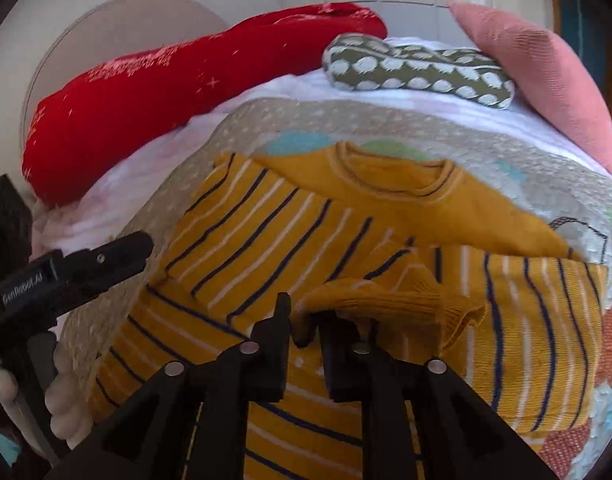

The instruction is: Fold small clothes

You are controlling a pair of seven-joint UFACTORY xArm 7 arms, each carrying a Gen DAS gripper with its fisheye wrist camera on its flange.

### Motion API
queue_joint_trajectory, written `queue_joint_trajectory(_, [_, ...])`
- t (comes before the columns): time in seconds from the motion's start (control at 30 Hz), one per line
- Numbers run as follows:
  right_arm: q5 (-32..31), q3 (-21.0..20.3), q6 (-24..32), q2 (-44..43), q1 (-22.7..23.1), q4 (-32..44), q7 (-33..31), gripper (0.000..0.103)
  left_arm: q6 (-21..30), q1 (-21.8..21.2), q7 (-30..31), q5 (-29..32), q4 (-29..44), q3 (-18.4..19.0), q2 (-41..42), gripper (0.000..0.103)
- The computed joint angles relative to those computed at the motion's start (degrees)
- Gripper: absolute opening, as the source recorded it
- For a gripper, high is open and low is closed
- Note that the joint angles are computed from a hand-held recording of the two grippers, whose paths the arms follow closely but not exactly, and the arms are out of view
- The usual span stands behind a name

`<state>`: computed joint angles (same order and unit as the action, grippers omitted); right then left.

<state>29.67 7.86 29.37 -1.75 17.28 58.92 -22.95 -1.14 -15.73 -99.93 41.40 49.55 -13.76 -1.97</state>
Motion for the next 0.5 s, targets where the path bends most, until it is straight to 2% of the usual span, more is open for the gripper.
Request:
queue_joint_trajectory(0.07, [3.27, -0.13, -0.57, -1.13, 0.28, -1.71, -3.92, 0.048, -4.41, 1.68, -5.67, 4.66, -0.03, 0.22, 1.36, 0.061])
queue_joint_trajectory(0.13, [5.64, -0.73, -0.19, -2.20, 0.27, -2.55, -5.74, 0.050, -5.50, 0.67, -8.22, 6.93, 0.80, 1.62, 2.50, 0.061])
queue_joint_trajectory(0.2, [6.21, -1.27, 1.33, -2.12, 0.00, -1.53, -5.63, 0.051, -3.63, -1.08, -7.53, 6.61, 1.77, 2.55, 2.95, 0.061])
queue_joint_trajectory(0.27, [0.98, -0.55, 0.89, -0.06, -0.17, 1.23, -1.44, 0.051, 0.97, -3.09, -7.58, 7.50, 2.86, 3.43, 2.42, 0.061])
queue_joint_trajectory(0.3, [-1.81, -0.03, 0.14, 0.70, -0.01, 2.33, 0.07, 0.051, 4.17, -3.60, -9.59, 9.89, 3.05, 3.56, 1.35, 0.061])
queue_joint_trajectory(0.33, [-4.64, 0.57, -0.93, 1.62, 0.36, 3.38, 0.95, 0.051, 6.83, -3.47, -11.14, 11.54, 2.62, 3.31, 0.00, 0.061])
queue_joint_trajectory(0.4, [-14.22, 1.73, -3.96, 3.04, 1.51, 4.27, 4.16, 0.051, 13.42, -2.12, -14.67, 14.85, 1.07, 1.87, -3.76, 0.061])
queue_joint_trajectory(0.43, [-17.17, 0.03, -5.09, 3.54, 4.36, 4.21, 3.71, 0.051, 16.74, -1.28, -15.69, 15.51, 0.09, 0.95, -5.70, 0.061])
queue_joint_trajectory(0.47, [-17.73, 0.59, -4.71, 4.07, 4.82, 4.49, 1.95, 0.051, 19.93, -0.35, -16.70, 16.09, -0.98, -0.01, -7.63, 0.061])
queue_joint_trajectory(0.5, [-15.89, 3.45, -2.71, 4.52, 2.87, 4.98, -1.06, 0.051, 21.86, 0.56, -17.16, 16.20, -2.01, -0.68, -9.11, 0.061])
